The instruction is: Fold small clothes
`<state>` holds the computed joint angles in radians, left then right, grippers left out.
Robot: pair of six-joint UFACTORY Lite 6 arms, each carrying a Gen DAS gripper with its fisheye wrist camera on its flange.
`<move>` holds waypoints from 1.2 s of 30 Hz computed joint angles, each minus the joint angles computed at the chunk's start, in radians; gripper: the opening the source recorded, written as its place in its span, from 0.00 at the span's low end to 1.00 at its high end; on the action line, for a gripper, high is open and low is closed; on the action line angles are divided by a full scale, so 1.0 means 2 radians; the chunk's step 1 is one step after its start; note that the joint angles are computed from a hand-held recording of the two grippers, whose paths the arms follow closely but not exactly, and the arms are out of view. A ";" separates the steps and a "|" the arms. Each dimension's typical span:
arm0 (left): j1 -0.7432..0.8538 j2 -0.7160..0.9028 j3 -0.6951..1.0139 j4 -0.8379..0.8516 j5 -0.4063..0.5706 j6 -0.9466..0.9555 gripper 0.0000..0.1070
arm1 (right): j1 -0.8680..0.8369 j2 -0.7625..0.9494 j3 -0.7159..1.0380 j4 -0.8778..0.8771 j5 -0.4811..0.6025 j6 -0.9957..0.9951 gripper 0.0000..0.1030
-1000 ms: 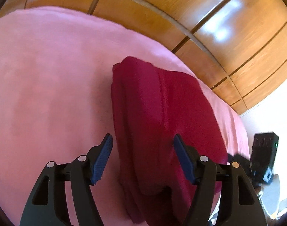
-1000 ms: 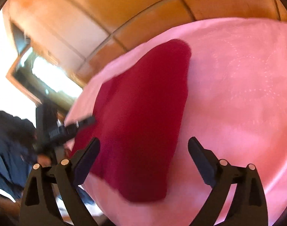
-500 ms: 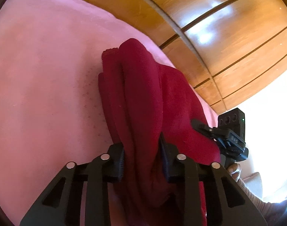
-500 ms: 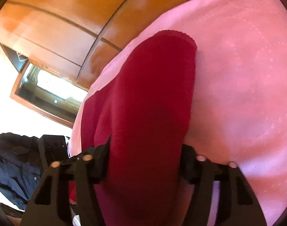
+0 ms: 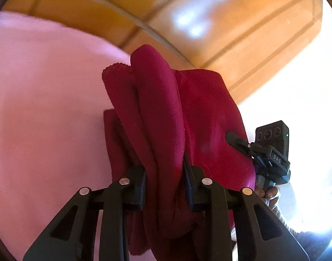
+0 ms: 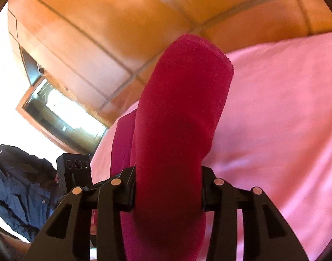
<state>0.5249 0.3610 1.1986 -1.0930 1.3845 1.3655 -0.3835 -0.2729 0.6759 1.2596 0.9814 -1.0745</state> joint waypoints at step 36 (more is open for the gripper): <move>-0.556 -0.190 -0.160 0.249 -0.575 -0.399 0.47 | -0.252 -0.313 -0.226 -0.294 -0.130 0.085 0.40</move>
<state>-0.5875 -0.0187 0.8789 -0.5949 0.2348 0.5675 -0.8883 -0.8989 0.2236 0.6712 0.7220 -0.9053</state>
